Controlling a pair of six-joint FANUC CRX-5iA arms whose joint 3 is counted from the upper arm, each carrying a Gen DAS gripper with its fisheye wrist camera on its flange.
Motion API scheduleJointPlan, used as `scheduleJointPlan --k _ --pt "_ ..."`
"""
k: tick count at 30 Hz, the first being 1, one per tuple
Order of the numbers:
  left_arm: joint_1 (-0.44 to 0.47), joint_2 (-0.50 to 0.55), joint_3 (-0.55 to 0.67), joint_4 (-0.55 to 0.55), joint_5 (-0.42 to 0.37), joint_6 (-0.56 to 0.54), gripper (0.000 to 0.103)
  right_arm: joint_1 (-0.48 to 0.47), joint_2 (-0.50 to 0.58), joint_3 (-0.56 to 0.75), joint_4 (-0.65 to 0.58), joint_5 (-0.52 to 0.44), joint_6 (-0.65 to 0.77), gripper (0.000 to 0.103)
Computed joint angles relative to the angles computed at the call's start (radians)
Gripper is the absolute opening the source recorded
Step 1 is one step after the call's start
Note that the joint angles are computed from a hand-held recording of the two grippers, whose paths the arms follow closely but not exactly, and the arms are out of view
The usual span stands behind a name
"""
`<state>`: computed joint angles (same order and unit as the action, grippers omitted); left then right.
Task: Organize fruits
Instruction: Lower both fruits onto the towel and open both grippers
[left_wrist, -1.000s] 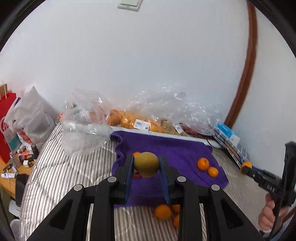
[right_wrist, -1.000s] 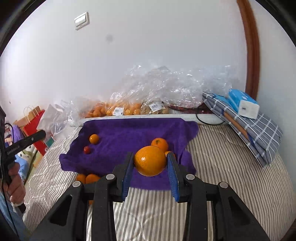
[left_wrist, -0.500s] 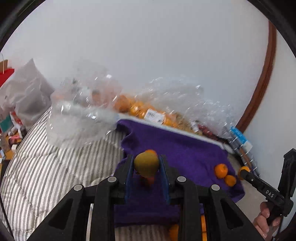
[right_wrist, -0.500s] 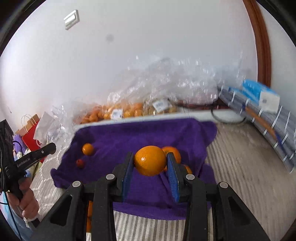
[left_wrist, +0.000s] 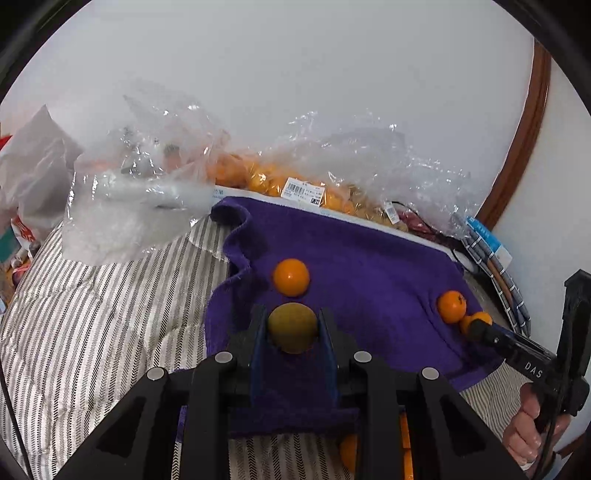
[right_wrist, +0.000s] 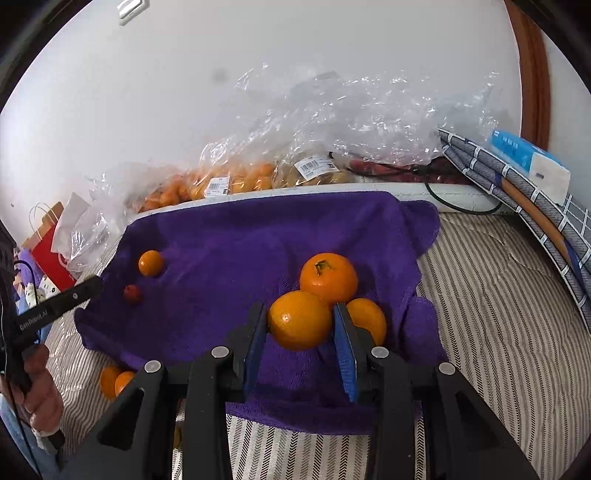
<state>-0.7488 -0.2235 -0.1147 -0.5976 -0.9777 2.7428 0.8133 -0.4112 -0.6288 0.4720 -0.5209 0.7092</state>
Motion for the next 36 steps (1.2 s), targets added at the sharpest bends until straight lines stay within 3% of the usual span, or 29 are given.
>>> scheduleJointPlan --k 22,29,36 --pt "0.013 0.065 0.041 0.059 -0.064 -0.083 0.026 0.021 0.031 0.019 -0.02 -0.046 0.027 0.036" --pt "0.009 0.073 0.052 0.051 -0.079 -0.081 0.026 0.018 -0.01 -0.028 0.059 -0.013 -0.06 0.046" --pt "0.022 0.065 0.043 0.068 -0.067 -0.095 0.026 0.035 -0.042 -0.096 0.307 -0.028 -0.264 0.049"
